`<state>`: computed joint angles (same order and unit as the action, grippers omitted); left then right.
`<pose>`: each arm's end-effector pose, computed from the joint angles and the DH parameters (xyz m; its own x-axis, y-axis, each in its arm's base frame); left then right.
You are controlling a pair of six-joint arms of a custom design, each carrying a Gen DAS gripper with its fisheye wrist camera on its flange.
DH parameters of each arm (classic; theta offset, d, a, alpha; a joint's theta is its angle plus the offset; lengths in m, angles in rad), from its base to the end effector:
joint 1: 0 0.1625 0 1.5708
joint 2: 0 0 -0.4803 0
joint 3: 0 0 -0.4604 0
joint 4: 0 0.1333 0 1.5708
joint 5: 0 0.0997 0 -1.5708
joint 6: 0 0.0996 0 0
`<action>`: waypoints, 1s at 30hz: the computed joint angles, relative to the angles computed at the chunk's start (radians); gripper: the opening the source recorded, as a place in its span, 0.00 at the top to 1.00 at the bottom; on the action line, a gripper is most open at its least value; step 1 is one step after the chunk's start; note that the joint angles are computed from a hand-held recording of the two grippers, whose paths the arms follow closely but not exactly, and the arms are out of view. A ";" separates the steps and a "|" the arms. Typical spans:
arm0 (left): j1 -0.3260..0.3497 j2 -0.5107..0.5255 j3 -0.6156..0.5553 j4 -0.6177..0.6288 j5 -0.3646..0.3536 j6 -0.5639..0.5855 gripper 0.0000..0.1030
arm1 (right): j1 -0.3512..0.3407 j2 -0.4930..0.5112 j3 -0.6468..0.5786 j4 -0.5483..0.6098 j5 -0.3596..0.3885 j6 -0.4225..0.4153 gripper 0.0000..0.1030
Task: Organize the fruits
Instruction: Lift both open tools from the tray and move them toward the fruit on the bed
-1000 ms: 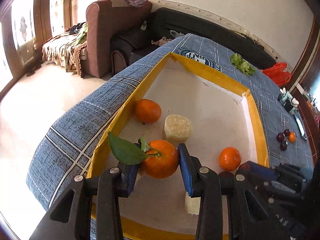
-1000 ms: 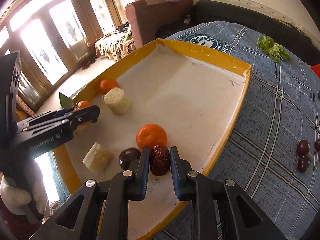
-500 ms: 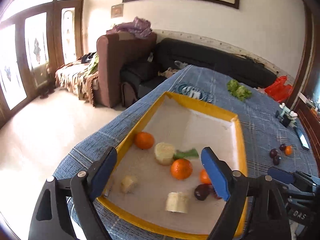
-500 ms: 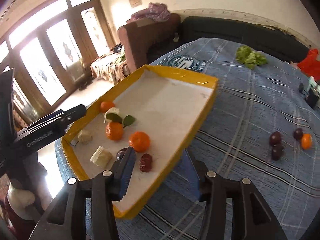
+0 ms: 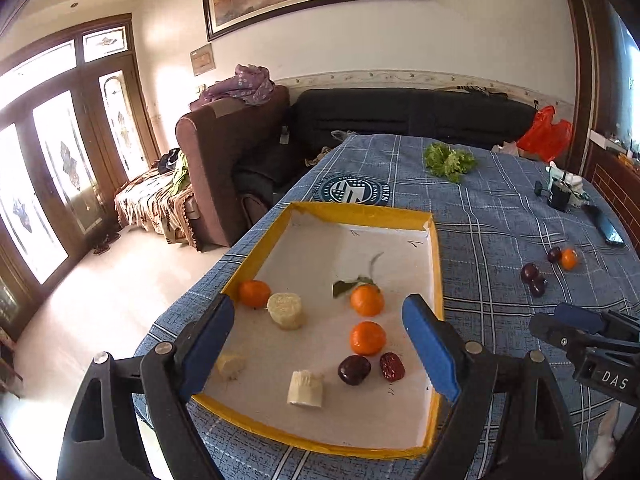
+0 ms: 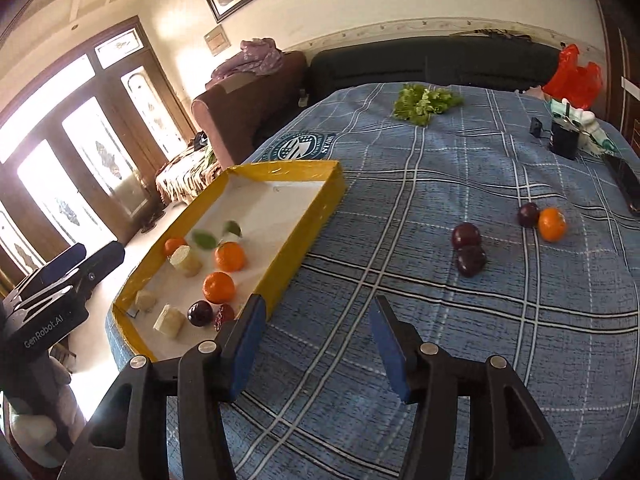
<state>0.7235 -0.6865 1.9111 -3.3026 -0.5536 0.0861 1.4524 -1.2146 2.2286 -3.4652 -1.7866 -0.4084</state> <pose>-0.3356 -0.5873 0.0365 -0.5990 0.1698 -0.7826 0.7093 0.5662 -0.4200 0.0463 -0.5587 0.2367 -0.9022 0.0052 0.4313 -0.3084 0.6913 -0.6534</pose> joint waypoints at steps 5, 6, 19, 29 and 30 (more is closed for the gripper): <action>-0.012 0.001 0.001 0.021 0.004 -0.002 0.17 | -0.023 -0.028 0.019 -0.016 0.019 0.001 0.43; -0.015 0.003 0.001 0.027 0.007 -0.005 0.17 | -0.026 -0.033 0.023 -0.020 0.020 0.003 0.42; -0.072 -0.033 -0.120 -0.039 -0.182 0.210 0.17 | -0.038 -0.250 -0.037 -0.095 -0.074 -0.035 0.39; 0.007 0.076 -0.235 0.305 -0.434 0.006 0.17 | -0.166 -0.148 -0.142 0.022 -0.087 0.015 0.34; 0.024 0.094 -0.254 0.349 -0.479 -0.022 0.17 | -0.184 -0.125 -0.166 0.061 -0.087 0.037 0.42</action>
